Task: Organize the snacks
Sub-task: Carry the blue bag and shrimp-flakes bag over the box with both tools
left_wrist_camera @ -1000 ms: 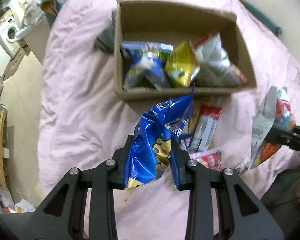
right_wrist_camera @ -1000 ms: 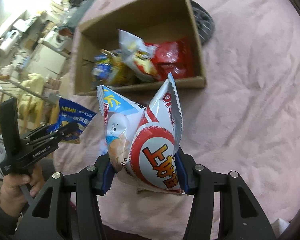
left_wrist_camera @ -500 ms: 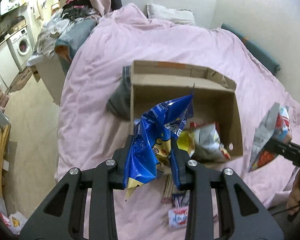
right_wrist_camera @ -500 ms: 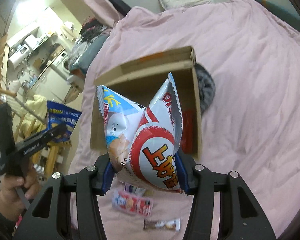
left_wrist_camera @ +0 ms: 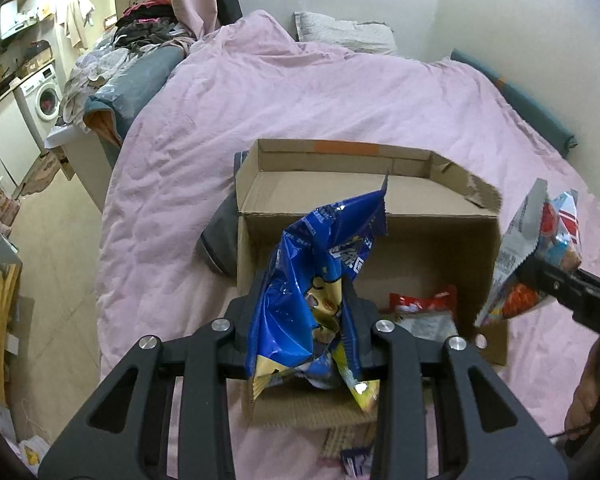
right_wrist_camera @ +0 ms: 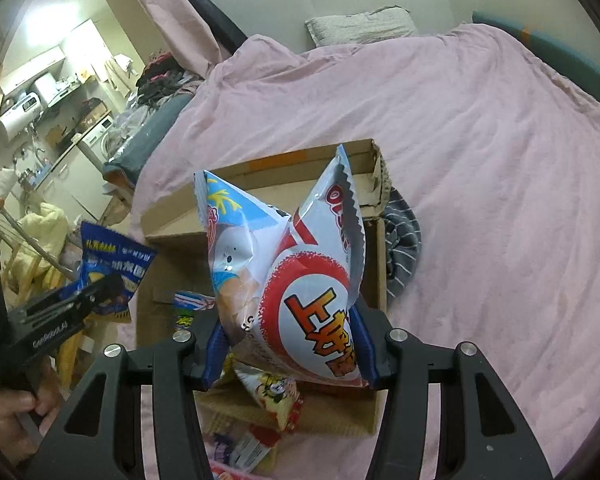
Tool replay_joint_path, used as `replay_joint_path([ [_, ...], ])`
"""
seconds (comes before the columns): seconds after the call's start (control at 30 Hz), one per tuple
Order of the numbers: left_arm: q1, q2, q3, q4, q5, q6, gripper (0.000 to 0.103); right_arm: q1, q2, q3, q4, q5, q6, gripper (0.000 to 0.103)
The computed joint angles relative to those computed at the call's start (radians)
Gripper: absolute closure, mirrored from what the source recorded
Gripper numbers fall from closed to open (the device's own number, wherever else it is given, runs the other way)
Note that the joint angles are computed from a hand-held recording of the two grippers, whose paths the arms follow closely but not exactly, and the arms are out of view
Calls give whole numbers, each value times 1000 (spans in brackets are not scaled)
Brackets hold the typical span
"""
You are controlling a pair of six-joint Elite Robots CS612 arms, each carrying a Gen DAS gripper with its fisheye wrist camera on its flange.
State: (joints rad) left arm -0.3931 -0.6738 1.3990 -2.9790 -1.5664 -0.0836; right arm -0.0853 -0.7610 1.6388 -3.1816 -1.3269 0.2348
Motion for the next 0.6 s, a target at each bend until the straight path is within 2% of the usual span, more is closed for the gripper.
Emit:
replay_joint_path([
  [0.27,6,68,-74,37,-37,4,74,7,50,-63,56,-6,-8,48],
  [0.47,-3,82,-84,39,-28,49,74,40,76,-112,132,-108,-116,46],
  [0.6,-11,87,-85,42,-15,72,74,41,79,-117,146,-117,-135,44],
])
